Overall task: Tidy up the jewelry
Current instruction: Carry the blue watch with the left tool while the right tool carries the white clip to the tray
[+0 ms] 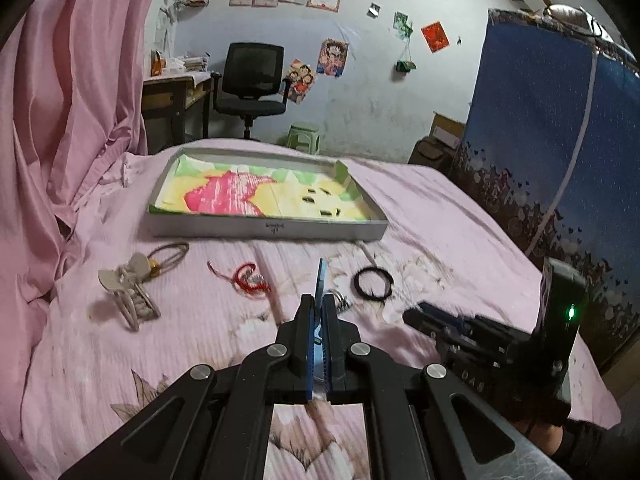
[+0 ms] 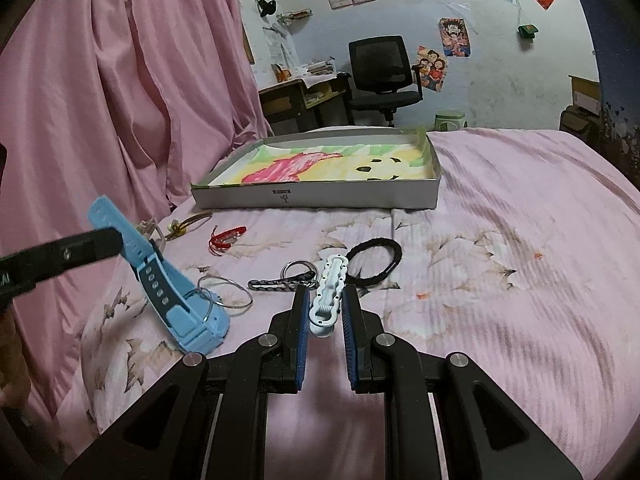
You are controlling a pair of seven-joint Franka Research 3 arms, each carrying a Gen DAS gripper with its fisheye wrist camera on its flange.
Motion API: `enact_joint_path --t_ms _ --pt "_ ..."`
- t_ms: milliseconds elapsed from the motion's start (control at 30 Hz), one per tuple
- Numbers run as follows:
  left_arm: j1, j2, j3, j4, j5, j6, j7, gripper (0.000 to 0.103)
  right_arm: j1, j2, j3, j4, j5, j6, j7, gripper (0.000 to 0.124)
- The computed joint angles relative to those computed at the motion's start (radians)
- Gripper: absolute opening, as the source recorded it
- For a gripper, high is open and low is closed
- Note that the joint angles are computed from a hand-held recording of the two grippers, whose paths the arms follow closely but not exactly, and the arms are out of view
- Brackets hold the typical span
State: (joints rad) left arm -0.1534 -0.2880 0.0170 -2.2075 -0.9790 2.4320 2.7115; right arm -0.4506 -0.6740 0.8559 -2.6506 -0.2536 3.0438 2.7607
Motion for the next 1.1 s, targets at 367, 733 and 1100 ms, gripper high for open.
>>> enact_joint_path --t_ms 367,733,1100 --pt "0.023 0.078 -0.015 0.069 -0.018 0.009 -0.012 0.004 -0.016 0.014 0.016 0.009 -0.007 0.004 0.000 0.014" --pt "0.055 0.146 -0.047 0.175 -0.073 -0.014 0.021 0.004 -0.077 0.060 0.026 0.059 -0.020 0.050 -0.048 0.014" --pt "0.106 0.313 -0.120 0.358 -0.023 -0.017 -0.036 0.004 -0.318 0.150 0.171 0.177 0.008 0.144 -0.165 0.014"
